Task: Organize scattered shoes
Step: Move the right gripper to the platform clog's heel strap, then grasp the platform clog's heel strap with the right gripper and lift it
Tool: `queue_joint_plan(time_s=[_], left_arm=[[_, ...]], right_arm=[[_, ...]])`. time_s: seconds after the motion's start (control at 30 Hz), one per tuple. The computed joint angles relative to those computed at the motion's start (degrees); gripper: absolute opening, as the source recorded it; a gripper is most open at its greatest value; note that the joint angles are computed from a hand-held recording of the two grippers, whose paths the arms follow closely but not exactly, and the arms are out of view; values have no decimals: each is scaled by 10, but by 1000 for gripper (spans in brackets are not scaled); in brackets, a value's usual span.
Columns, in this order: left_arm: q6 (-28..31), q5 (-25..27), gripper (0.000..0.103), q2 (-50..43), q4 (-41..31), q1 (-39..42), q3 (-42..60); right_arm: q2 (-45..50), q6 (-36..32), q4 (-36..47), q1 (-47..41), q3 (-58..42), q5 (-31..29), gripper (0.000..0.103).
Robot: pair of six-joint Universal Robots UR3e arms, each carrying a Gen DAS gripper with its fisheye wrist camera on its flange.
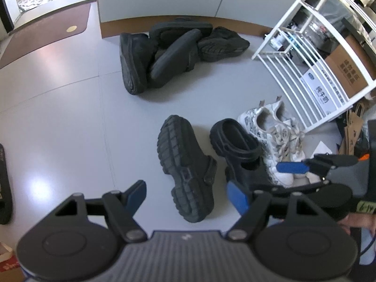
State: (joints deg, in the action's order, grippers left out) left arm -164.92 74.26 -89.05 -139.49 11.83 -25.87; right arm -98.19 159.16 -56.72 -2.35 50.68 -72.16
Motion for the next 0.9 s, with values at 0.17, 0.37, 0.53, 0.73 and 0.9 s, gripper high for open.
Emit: queue_joint_plan(time_s=[0.17, 0.37, 0.53, 0.73, 0.9], left_arm=[[-4, 4, 78, -4, 3, -2, 0], [-12, -3, 78, -8, 3, 13, 9], [-15, 0, 78, -10, 6, 25, 11], [-2, 1, 78, -10, 7, 33, 7], [9, -9, 78, -12, -9, 50, 30]], right_arm=[[-47, 28, -68, -18, 123, 36, 70], [-88, 67, -179, -26, 270, 68, 70], [-105, 79, -235, -35, 361, 87, 61], [-108, 118, -327, -28, 464, 110, 57], [-94, 169, -423, -4, 536, 100, 52]])
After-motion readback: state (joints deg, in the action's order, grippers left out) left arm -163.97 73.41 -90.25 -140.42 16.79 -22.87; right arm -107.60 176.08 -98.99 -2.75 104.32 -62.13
